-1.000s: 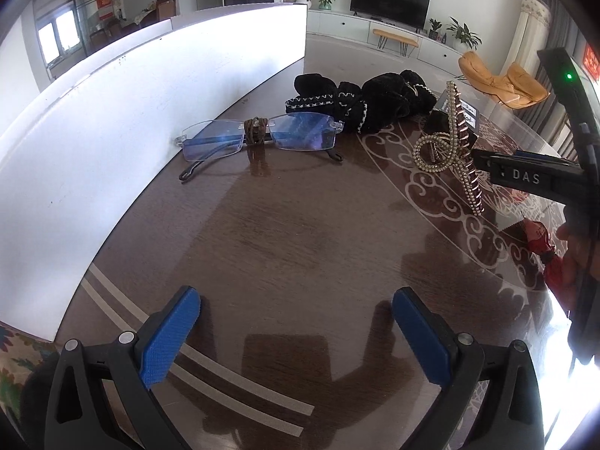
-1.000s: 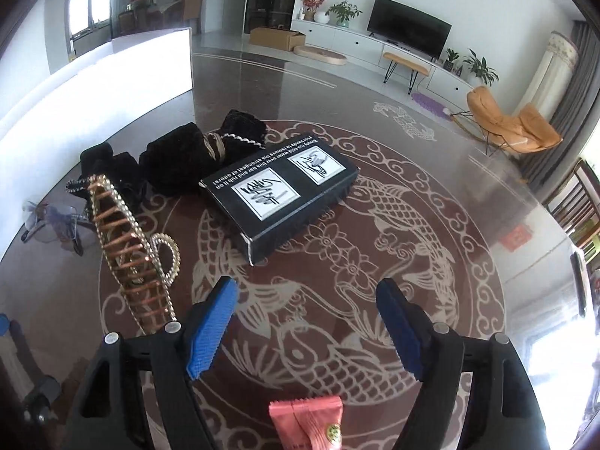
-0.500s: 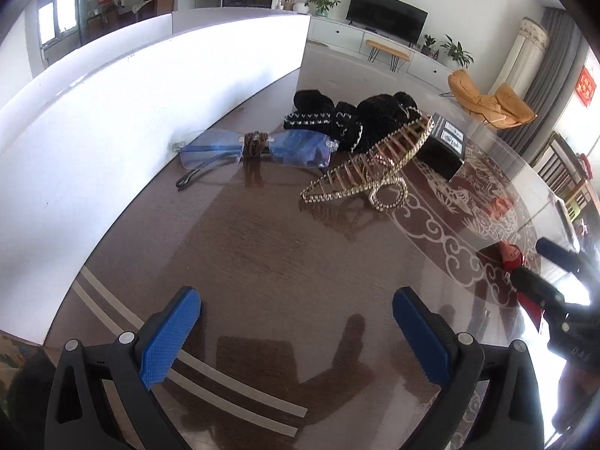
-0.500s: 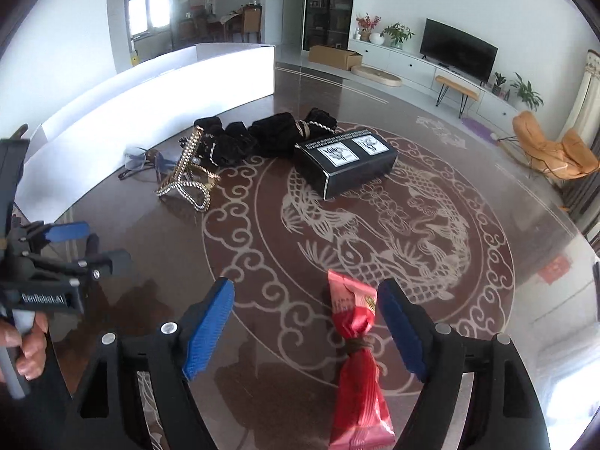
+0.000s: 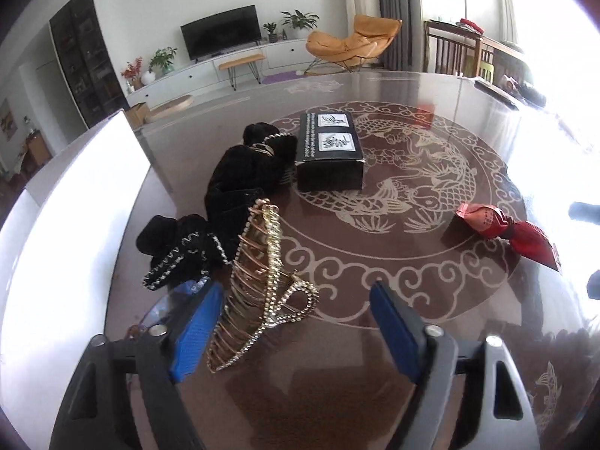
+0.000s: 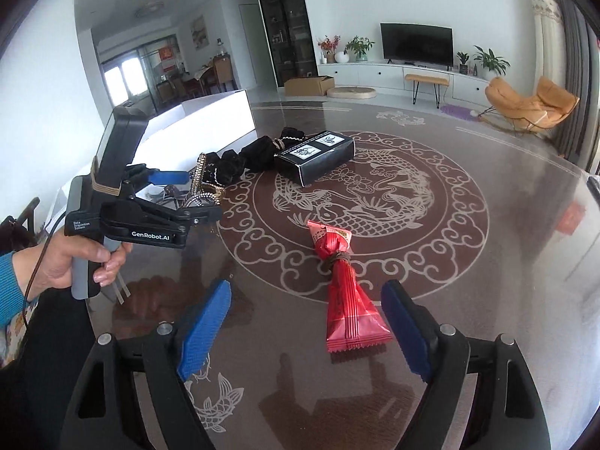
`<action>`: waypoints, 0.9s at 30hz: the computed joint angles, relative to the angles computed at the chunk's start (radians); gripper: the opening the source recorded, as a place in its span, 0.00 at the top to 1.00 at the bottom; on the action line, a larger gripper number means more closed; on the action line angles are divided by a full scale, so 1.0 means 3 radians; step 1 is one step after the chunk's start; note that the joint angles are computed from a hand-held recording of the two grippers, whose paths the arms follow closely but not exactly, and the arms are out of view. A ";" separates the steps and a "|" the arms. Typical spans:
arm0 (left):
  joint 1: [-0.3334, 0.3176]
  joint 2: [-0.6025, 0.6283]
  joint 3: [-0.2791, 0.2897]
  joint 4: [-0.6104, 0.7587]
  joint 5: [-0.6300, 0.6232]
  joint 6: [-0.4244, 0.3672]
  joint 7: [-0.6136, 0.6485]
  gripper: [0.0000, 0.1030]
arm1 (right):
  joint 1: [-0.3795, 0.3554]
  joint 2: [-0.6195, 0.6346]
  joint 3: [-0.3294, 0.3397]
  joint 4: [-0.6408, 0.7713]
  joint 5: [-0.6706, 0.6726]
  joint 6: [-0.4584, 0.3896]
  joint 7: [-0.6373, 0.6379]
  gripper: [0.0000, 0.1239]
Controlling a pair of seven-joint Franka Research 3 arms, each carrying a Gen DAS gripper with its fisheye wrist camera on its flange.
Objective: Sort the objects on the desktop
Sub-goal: 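Grasp the gold beaded hair claw with the left gripper while the right holds the packet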
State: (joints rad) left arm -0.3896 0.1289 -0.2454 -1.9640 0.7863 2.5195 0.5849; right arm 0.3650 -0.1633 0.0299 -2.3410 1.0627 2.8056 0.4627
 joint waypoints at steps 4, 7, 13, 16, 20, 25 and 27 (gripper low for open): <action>0.0126 -0.0196 -0.0080 -0.0325 -0.0883 0.0470 0.0325 0.69 | -0.0020 -0.0087 -0.0018 -0.0115 -0.0062 0.0001 -0.0025 0.33; 0.0105 -0.0376 -0.0097 -0.0541 -0.0834 0.0582 0.0158 0.66 | -0.0036 -0.0109 -0.0043 -0.0146 -0.0167 -0.0082 -0.0026 0.32; 0.0039 -0.0325 -0.0145 -0.0354 -0.0034 0.0202 -0.0499 0.27 | -0.0083 0.0071 0.0019 0.0024 -0.0545 -0.0163 0.0241 0.32; 0.0028 -0.0120 -0.0126 -0.0094 -0.0155 0.0174 -0.0330 0.27 | -0.0134 0.0251 0.0062 0.0203 -0.0825 -0.0219 0.0593 0.32; -0.0021 0.0079 -0.0077 0.0128 -0.0327 0.0001 -0.0163 0.74 | -0.0207 0.0511 0.0096 0.0516 -0.1288 -0.0485 0.1027 0.32; -0.0027 -0.0156 -0.0035 -0.0204 -0.0300 0.0193 -0.0464 0.74 | -0.0259 0.0781 0.0152 0.0826 -0.1599 -0.0737 0.1289 0.57; -0.0009 -0.0312 -0.0051 -0.0373 -0.0275 0.0231 -0.0562 0.74 | -0.0281 0.0858 0.0159 0.0934 -0.1622 -0.0879 0.1345 0.84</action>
State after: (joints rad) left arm -0.3924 0.0353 -0.2607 -2.0759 0.7038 2.5887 0.4165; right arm 0.2809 0.0940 0.0775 -2.0609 0.5762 2.5418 0.8662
